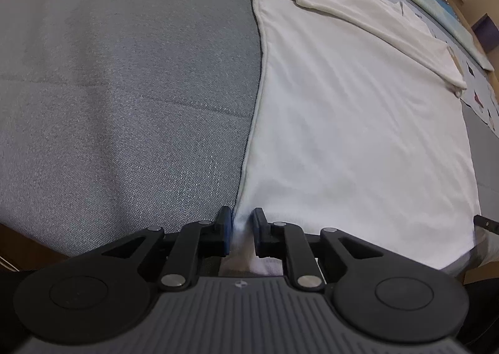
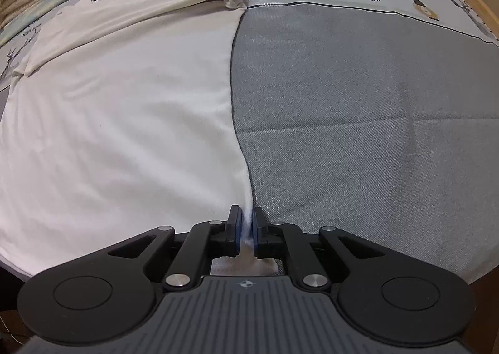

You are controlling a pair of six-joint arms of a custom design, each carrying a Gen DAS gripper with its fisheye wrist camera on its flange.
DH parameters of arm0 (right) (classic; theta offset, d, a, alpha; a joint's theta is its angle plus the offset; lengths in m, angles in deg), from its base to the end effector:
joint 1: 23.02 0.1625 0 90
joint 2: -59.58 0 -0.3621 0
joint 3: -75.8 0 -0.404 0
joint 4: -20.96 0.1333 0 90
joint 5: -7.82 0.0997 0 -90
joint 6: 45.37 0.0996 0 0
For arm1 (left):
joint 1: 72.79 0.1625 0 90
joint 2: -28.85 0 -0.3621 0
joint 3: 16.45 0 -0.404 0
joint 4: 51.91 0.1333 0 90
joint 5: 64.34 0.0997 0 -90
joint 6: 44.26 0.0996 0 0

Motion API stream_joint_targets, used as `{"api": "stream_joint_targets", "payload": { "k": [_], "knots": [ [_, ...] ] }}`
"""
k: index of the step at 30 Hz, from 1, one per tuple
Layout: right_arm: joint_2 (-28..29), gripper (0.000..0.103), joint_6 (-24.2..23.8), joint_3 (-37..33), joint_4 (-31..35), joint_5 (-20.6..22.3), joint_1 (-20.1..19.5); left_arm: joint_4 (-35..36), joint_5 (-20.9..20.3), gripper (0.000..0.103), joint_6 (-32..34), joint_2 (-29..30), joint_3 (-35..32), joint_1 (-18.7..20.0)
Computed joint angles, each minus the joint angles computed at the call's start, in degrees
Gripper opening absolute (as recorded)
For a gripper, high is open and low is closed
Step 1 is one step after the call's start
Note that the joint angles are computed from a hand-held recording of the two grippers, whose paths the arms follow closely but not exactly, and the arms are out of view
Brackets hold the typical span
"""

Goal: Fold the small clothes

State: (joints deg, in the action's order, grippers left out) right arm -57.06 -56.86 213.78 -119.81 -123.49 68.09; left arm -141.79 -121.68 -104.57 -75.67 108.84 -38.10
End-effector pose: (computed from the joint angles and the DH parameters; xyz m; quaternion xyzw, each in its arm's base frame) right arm 0.0741 -0.3362 0.3230 0.0103 -0.9094 0.2058 0.3613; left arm -0.1815 -0.3531 0.2559 0.0098 0.9451 -0.1413 0.2945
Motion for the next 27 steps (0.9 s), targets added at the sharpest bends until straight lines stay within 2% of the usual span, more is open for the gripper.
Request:
{"api": "stream_joint_targets", "payload": {
  "k": [3, 4, 5, 8, 11, 13, 14, 17, 21, 27],
  "knots": [
    [-0.02, 0.007, -0.04, 0.0, 0.11, -0.19, 0.25, -0.09, 0.24, 0.015, 0.74, 0.29, 0.01, -0.18],
    [0.01, 0.007, -0.23, 0.01, 0.08, -0.15, 0.3, -0.62, 0.41, 0.008, 1.1, 0.31, 0.13, -0.19],
    [-0.08, 0.006, -0.65, 0.05, -0.01, 0.08, 0.26, -1.23, 0.68, 0.006, 1.22, 0.13, 0.37, -0.33],
    [-1.03, 0.005, -1.89, 0.55, -1.92, 1.3, 0.33, -1.55, 2.18, 0.006, 0.35, -1.07, 0.85, -1.24],
    [-2.03, 0.005, -1.7, 0.71, -3.89, 2.38, 0.01, -1.23, 1.75, 0.007, -0.28, -1.14, 0.77, -1.11],
    [-2.08, 0.005, -0.75, 0.47, -3.23, 2.21, -0.48, -0.79, 0.72, 0.008, -0.3, -0.69, 0.44, -0.56],
    [-1.91, 0.005, -0.41, 0.26, -2.32, 1.94, -0.57, -0.3, 0.59, 0.012, -0.32, -0.41, 0.26, -0.39],
    [-0.81, 0.006, -0.42, -0.12, 0.31, 0.73, -0.16, 0.64, 0.61, 0.013, -0.42, -0.18, 0.07, -0.37],
    [0.13, 0.007, -1.19, 0.02, 0.2, -0.57, 0.75, 1.31, 1.06, 0.013, 0.64, 0.2, 0.09, -0.69],
    [-0.53, 0.005, -2.9, 0.44, -2.27, 0.63, 0.7, 1.66, 2.5, 0.005, 2.34, 0.21, 0.57, -2.24]
  ]
}}
